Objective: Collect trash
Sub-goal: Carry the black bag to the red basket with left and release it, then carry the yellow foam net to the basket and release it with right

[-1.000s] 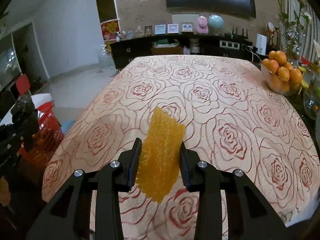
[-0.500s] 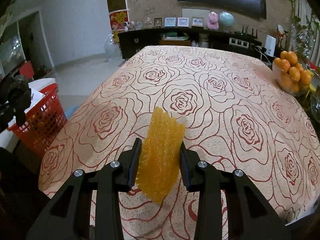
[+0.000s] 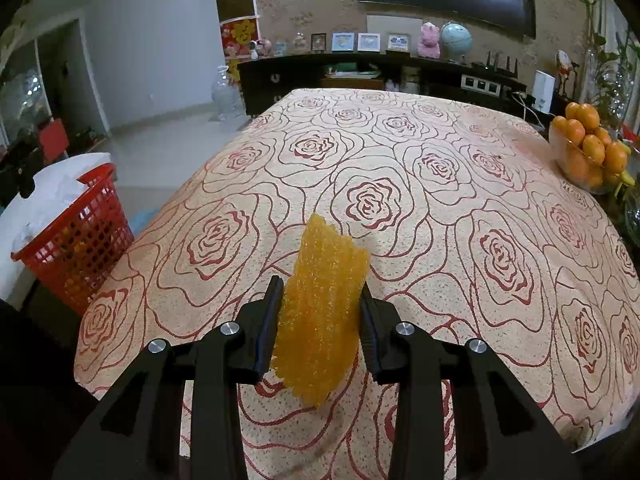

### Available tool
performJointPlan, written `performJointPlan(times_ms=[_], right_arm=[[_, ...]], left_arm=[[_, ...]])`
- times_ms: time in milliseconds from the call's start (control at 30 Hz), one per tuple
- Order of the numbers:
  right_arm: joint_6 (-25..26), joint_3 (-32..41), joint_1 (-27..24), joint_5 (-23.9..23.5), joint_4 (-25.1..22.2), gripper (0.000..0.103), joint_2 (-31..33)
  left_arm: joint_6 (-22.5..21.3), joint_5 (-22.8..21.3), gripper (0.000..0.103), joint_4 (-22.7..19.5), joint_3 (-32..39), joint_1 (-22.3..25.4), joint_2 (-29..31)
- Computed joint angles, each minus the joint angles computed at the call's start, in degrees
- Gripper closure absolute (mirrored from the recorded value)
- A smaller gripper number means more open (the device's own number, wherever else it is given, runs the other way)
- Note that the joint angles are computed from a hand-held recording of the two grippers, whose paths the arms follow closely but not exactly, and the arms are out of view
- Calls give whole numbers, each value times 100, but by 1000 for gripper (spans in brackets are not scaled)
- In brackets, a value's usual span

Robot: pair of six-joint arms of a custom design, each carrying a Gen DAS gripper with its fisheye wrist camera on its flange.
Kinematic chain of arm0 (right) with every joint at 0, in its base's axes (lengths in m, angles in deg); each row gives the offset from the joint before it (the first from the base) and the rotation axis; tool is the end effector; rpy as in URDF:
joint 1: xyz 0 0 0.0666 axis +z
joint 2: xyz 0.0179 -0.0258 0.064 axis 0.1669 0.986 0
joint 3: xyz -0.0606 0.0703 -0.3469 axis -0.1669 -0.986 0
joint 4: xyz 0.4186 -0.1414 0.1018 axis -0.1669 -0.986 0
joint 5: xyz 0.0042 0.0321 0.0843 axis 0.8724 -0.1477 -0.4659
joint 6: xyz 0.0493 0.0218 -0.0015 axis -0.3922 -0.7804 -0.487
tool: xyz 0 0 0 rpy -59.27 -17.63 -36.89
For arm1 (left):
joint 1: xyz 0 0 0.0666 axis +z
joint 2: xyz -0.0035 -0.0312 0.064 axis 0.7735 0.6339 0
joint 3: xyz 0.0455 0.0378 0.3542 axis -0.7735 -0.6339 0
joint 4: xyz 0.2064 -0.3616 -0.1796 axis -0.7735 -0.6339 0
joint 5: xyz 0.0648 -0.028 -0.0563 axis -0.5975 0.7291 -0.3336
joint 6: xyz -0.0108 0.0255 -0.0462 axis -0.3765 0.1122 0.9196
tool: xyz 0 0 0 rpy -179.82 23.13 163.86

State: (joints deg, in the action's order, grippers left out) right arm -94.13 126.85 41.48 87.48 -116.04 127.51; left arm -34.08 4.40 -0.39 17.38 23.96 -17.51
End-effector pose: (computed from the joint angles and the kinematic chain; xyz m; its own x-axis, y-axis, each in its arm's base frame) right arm 0.2549 0.1364 0.4101 -0.6496 0.2671 -0.7118 0.3093 0.9481 0.0736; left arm 0.3975 -0.1948 0.4915 -0.5144 0.2933 -0.8058 0.3564 0.9278 0.1101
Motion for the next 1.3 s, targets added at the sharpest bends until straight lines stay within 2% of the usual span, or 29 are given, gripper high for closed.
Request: performJointPlan(times_ms=[267,367,467,600,633,867,1167,1300], right_arm=[[-5,12,-6,-31,-18,68,92],[-13,11,-17,-44,-27,68,110],[-19,15,-12,-37,-28,68,133],[-1,10,-25,-55,-13,68,138],[12,3,-35,-69,-6,68,135],[33,-13,10,-68,11,68,171],[149,142,160,-33,58,68,409],[381,432,219,-129,267,68,666]], left_arm=[[226,220,73,-115,73,374,196],[386,442,72,-135,122,503,241],[480,474,63,-186,153,557,274],[576,488,37,-103,87,609,179],[610,506,34,-89,72,627,162],[864,656,29,-12,-31,813,39],[1293,599,28,184,-150,1051,-162],[1372,498,28,258,-184,1073,-226]])
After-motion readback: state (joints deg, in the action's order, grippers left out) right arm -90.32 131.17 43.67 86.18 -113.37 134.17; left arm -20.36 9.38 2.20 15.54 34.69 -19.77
